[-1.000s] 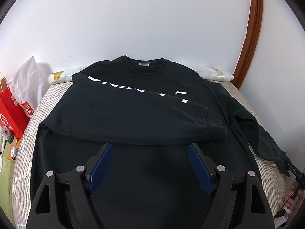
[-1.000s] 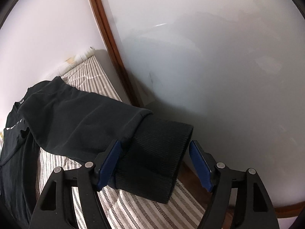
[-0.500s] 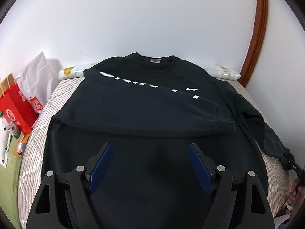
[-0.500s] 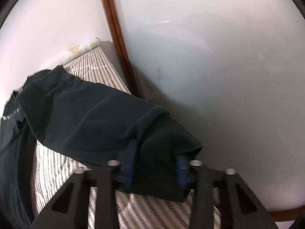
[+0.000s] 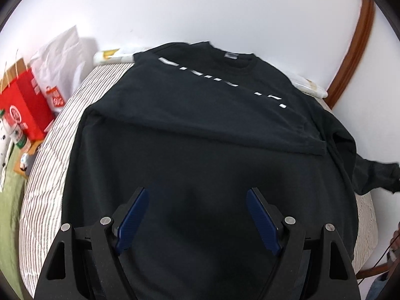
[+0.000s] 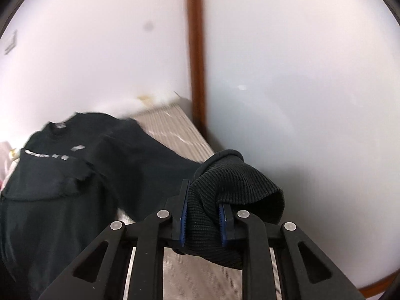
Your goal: Fold small clothes
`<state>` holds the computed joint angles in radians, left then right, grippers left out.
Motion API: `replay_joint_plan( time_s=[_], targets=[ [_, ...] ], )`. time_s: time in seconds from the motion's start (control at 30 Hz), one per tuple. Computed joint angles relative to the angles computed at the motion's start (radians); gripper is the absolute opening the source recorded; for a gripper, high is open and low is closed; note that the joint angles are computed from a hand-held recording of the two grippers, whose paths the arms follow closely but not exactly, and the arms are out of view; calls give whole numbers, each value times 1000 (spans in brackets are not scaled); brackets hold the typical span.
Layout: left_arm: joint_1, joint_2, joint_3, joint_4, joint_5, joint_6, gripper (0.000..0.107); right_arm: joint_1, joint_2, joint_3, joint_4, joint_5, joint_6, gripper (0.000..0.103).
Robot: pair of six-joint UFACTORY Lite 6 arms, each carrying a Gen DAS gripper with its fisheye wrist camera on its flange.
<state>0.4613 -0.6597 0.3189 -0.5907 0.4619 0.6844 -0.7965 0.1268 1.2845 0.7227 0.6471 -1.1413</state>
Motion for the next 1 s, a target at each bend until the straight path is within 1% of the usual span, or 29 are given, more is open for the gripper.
replay_joint_plan(
  time_s=[0.17, 0.23, 0.33, 0.47, 0.67, 0.73, 0.8, 0.9, 1.0],
  targets=[
    [212, 57, 31, -120, 79, 259, 79, 187, -121, -11, -50, 6, 156, 18],
    [299, 92, 59, -155, 106, 356, 79, 288, -145, 9, -97, 1, 262, 18],
    [422, 157, 106, -221, 137, 504, 79, 452, -135, 78, -168, 0, 438, 18],
    [561, 302, 197, -307, 161, 661, 79, 676, -84, 214, -279, -5, 651, 18],
    [626, 521, 353, -391, 149, 747, 79, 984, 95, 491, -456, -3, 923, 18],
    [629, 581, 398, -419, 140, 773, 79, 1086, 195, 604, -524, -4, 1015, 18],
    [627, 633, 434, -444, 126, 800, 79, 1164, 276, 694, -566, -1, 1061, 18],
    [629, 695, 473, -493, 118, 855, 79, 1266, 447, 880, -610, 12, 1109, 18],
    [649, 755, 511, -548, 139, 917, 79, 1333, 662, 1156, -593, 96, 1121, 18]
  ],
)
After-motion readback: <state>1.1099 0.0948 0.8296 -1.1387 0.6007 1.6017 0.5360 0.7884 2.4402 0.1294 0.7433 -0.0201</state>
